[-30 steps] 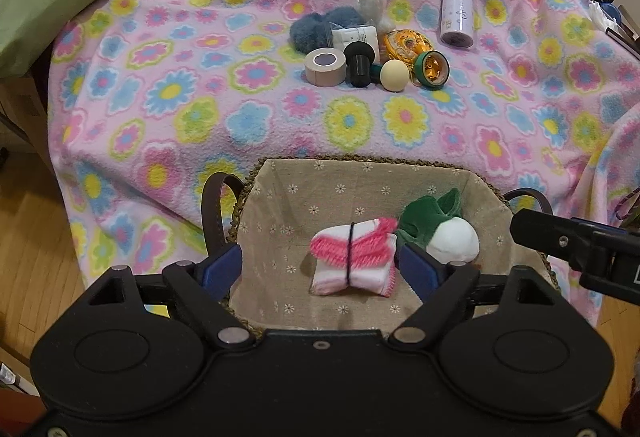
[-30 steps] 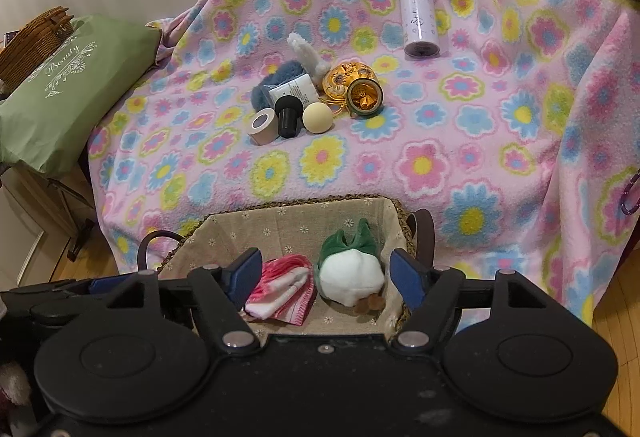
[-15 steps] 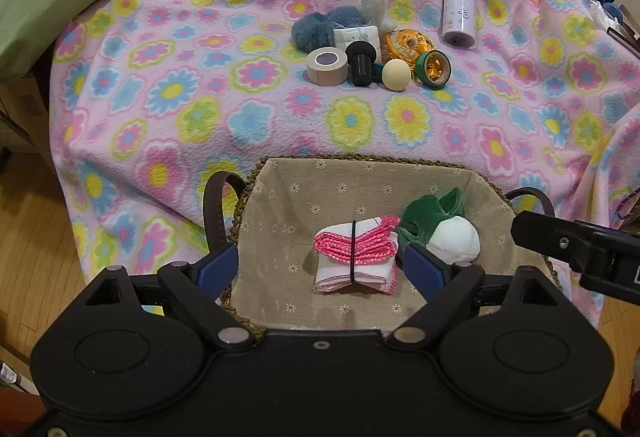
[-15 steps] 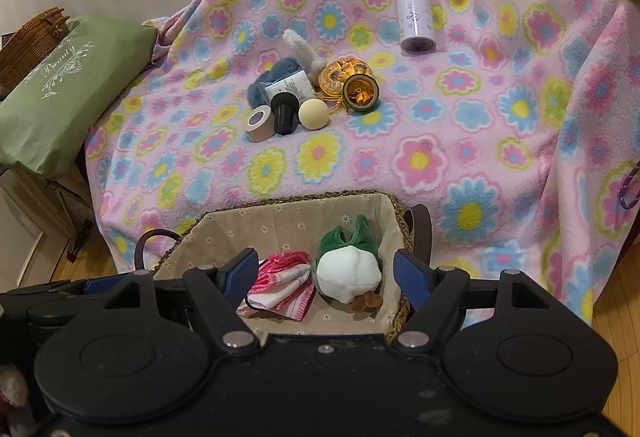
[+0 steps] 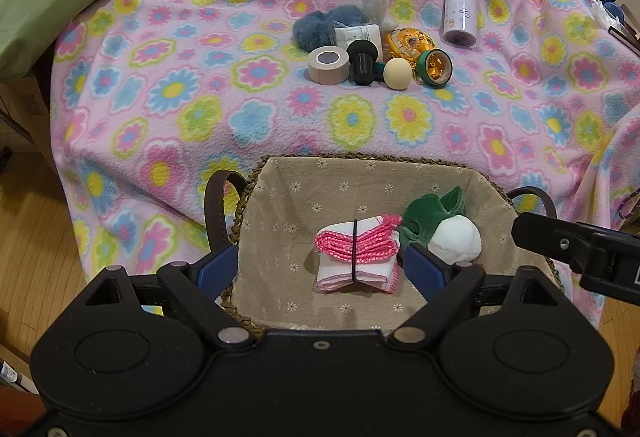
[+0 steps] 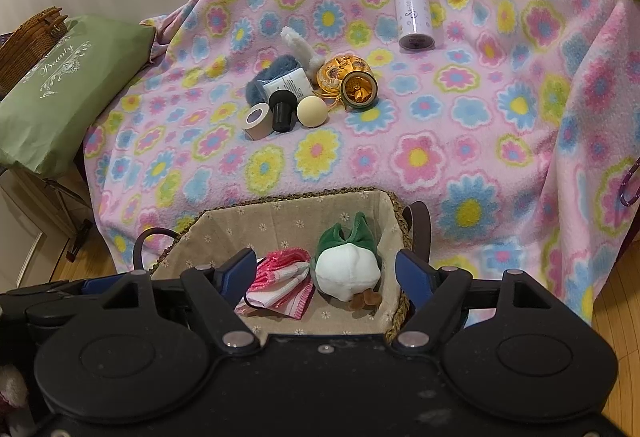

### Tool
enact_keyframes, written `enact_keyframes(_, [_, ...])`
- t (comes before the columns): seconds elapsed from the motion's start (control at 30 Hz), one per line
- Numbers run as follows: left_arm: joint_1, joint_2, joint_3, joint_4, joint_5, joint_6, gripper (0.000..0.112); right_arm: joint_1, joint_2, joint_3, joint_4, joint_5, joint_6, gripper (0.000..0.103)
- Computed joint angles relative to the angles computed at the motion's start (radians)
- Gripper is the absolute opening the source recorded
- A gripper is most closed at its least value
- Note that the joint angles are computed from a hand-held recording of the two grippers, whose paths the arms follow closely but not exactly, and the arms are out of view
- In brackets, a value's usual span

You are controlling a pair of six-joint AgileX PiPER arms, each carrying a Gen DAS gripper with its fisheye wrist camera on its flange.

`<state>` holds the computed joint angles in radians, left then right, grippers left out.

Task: Organize soft objects
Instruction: 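Withdraw both open tools from the basket toward the remaining items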

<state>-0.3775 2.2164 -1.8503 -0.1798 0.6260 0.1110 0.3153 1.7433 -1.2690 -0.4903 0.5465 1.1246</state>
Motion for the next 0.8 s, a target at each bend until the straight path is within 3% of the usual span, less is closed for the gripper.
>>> enact_keyframes(0.8, [0.002, -0.002, -0.001, 0.001, 0.003, 0.002, 0.087, -0.001, -0.001, 0.012, -0.005, -0.006, 0.009, 0.079])
